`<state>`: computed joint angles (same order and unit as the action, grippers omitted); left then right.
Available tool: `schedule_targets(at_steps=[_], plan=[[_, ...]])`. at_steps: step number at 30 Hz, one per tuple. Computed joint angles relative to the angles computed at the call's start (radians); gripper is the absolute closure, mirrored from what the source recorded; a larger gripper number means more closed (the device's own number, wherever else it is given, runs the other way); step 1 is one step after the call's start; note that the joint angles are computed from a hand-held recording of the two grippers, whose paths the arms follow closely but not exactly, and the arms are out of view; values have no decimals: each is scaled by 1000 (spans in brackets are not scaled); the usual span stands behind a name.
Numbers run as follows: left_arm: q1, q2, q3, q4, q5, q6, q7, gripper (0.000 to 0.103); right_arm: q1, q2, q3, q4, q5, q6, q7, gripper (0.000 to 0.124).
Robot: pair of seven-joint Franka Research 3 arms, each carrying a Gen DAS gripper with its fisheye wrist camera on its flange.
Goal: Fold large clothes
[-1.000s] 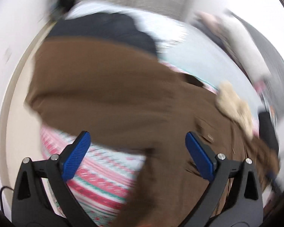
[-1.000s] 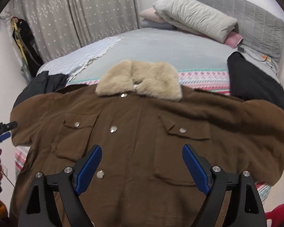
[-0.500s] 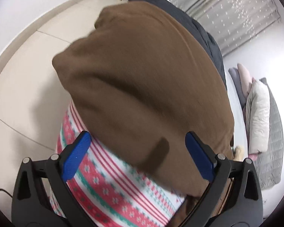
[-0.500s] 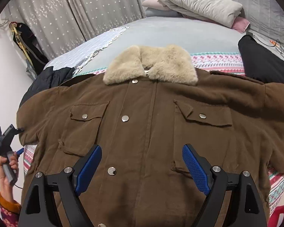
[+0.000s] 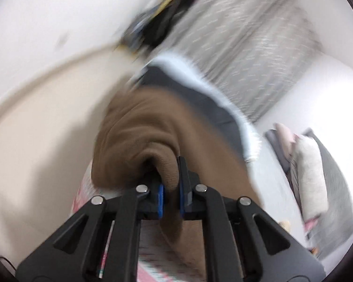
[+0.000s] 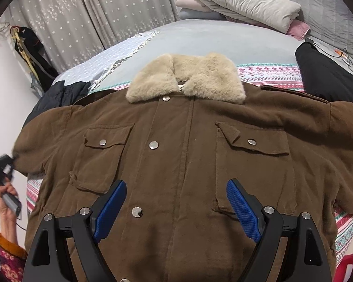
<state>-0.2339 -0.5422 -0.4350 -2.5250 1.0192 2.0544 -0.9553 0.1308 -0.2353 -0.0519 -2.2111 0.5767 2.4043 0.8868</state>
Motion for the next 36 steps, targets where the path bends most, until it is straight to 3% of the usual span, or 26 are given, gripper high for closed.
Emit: schedule_targets(at_steps=[3,5,11,17,19,20,22,25,28,30,31,33,36], plan=[[6,75,-56,123,121,-55,121,93,-1,3,-2,3,0,-10,6,36],[-5,132,-61,189,198,-40,181,93,-1,1,-3,3,4,-13,3,36],[-65,342,-14,392,361,131,420,93,-1,-8,-6,-1,16,-15,-8,36],[-142,557,60,570,355,376,637,93,-2,-8,-7,-2,21,-9,-6,36],[-168,631,79,625,306,457,729,93,-2,-10,-9,-2,29,-10,-11,36],[-171,686,87,663,232,517,825,92,-2,-10,-10,-2,32,-7,-12,36],[-175,773,71,719,24,565,1037,86,-4,-10,-10,-3,35,2,-13,36],[-184,838,40,776,-199,500,1271,69,-9,-4,-13,1,34,9,-9,36],[-227,769,74,727,-178,503,1263,49,-16,7,-18,11,39,4,2,36],[-251,685,117,654,-111,552,1162,28,-18,18,-26,23,61,-11,2,36],[-276,676,148,647,-77,563,1120,26,-19,22,-28,28,73,-23,1,36],[-259,596,156,580,-11,576,1012,25,-22,32,-33,38,97,-49,-2,36],[-225,513,145,510,24,521,892,25,-26,48,-41,55,147,-102,-18,36]])
